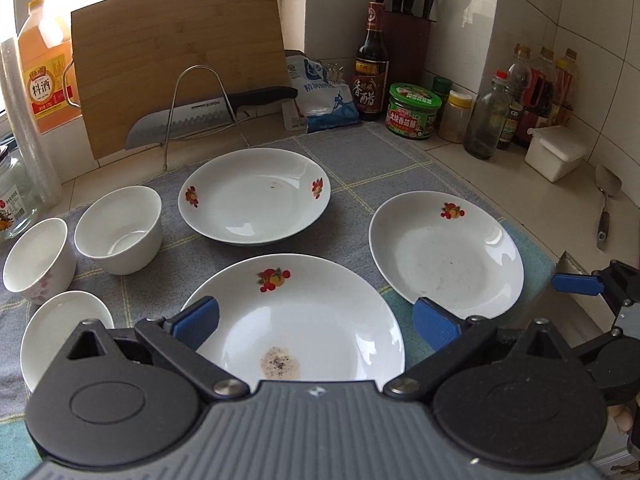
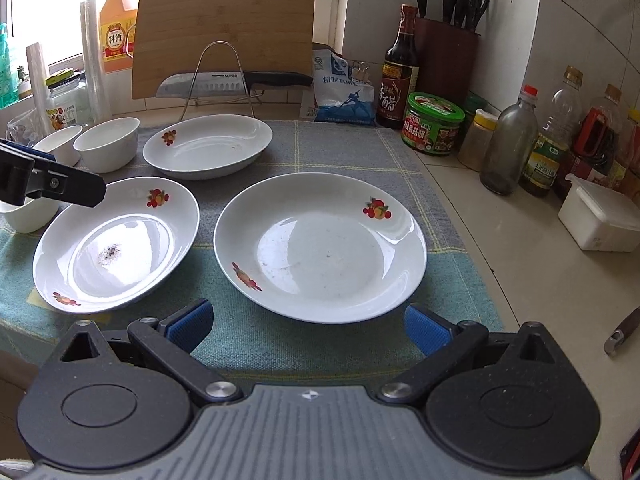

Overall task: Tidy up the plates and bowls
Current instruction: 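Grasp the rim of the stained white plate with the left gripper, then lift the stained plate with the left gripper and swing it around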

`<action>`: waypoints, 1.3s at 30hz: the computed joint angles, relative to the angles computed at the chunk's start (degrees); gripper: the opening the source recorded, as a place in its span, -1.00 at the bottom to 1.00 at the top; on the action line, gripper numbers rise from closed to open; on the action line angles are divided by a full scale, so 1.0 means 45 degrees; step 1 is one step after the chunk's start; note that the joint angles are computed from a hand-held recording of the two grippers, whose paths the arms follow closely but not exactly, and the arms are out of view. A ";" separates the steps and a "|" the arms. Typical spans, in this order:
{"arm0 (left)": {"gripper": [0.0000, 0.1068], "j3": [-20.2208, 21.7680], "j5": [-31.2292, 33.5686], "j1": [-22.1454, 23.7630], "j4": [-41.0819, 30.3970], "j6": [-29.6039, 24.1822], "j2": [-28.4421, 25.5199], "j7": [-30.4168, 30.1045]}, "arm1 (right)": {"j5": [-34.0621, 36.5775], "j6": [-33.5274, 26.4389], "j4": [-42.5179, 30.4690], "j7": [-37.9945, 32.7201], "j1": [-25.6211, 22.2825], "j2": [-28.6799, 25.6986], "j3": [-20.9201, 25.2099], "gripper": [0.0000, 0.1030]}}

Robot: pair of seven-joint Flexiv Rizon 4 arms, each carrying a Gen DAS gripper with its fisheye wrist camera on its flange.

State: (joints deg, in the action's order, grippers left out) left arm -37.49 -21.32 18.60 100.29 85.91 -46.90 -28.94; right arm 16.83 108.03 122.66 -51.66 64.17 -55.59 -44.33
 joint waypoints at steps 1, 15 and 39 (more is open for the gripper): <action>0.91 0.0311 0.0103 -0.0338 -0.0337 -0.0230 -0.0059 0.0027 | -0.0096 0.0156 -0.0059 -0.0063 -0.0347 -0.0018 0.0303 1.00; 0.91 0.3431 -0.0410 -0.4296 -0.5281 -0.4369 -0.1753 0.1360 | -0.0626 0.1943 -0.1114 -0.3006 -0.4435 0.0164 0.3712 1.00; 0.29 0.6990 0.0652 -0.7289 -1.8889 -1.5417 -0.8011 -0.0209 | -0.1369 0.4134 -0.2067 -0.7379 -0.8505 0.0264 0.7588 1.00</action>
